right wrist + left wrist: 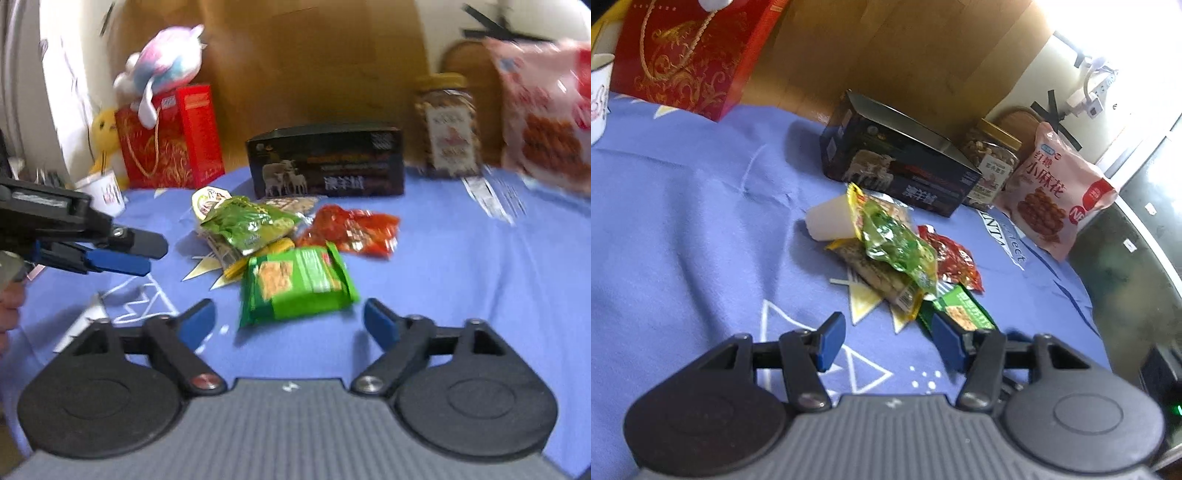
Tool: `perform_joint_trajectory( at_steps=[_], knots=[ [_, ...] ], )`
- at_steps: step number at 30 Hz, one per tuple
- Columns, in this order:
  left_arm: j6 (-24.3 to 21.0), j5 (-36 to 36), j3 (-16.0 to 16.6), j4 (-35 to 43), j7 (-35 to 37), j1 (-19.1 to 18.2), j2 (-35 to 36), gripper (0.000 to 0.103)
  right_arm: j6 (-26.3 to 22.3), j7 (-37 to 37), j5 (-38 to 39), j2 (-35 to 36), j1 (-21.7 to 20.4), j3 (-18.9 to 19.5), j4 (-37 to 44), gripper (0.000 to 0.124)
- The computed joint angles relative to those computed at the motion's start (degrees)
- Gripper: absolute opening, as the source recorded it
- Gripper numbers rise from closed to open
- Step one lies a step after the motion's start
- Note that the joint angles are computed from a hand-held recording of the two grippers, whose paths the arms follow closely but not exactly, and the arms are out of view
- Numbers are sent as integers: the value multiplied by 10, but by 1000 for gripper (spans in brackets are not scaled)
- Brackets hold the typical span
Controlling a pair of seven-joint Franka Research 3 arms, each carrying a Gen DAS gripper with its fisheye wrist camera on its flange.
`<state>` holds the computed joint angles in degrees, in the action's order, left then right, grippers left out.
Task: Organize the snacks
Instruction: 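Grasp the green biscuit pack with the left gripper, then carry the green biscuit pack into the tin box and release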
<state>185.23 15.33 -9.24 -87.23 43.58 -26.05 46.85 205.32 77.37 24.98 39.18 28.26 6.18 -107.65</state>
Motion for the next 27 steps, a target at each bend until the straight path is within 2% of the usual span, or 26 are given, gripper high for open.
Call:
perform_joint_trajectory(
  at_steps=[2, 3, 4, 5, 7, 8, 10, 11, 14, 16, 17, 19, 22, 25, 27],
  knots=[
    [-8, 4, -28, 12, 10, 17, 10, 53, -53, -31, 21, 16, 37, -48, 42, 91],
    [-12, 5, -45, 17, 17, 27, 16, 53, -75, -43, 25, 24, 41, -56, 56, 82],
    [-15, 6, -63, 22, 24, 38, 22, 53, -65, -44, 20, 28, 51, -67, 55, 78],
    [-16, 6, -73, 22, 29, 44, 25, 53, -58, -45, 16, 24, 44, -58, 48, 67],
    [-15, 6, -105, 24, 44, 63, 33, 53, -49, -40, 25, 7, 44, -48, 24, 64],
    [-16, 6, -117, 24, 52, 71, 36, 53, -39, -28, 25, -2, 30, -26, 7, 63],
    [-22, 7, -147, 24, 71, 89, 45, 53, -7, 22, -6, -13, -28, 47, -26, 64],
    [-23, 5, -155, 24, 78, 93, 48, 53, -1, 40, -11, -13, -33, 59, -30, 67],
    [-29, -3, -154, 16, 87, 91, 44, 53, 26, 70, -27, -9, -21, 66, -41, 80],
    [-31, -13, -120, 6, 75, 69, 29, 53, 25, 96, -104, -13, -69, 106, -58, 86],
    [-25, -17, -115, -4, 70, 67, 23, 53, 29, 112, -134, -17, -90, 121, -69, 86],
    [-7, -20, -139, -31, 71, 93, 15, 53, 35, 141, -181, -27, -121, 137, -90, 89],
    [28, -19, -138, -79, 57, 103, -12, 53, 40, 172, -247, -45, -156, 146, -122, 91],
    [32, 0, -178, -97, 53, 138, -12, 53, 36, 175, -293, -55, -163, 137, -133, 91],
    [21, 9, -191, -86, 54, 145, -2, 53, 24, 161, -304, -57, -152, 122, -126, 90]
  ],
)
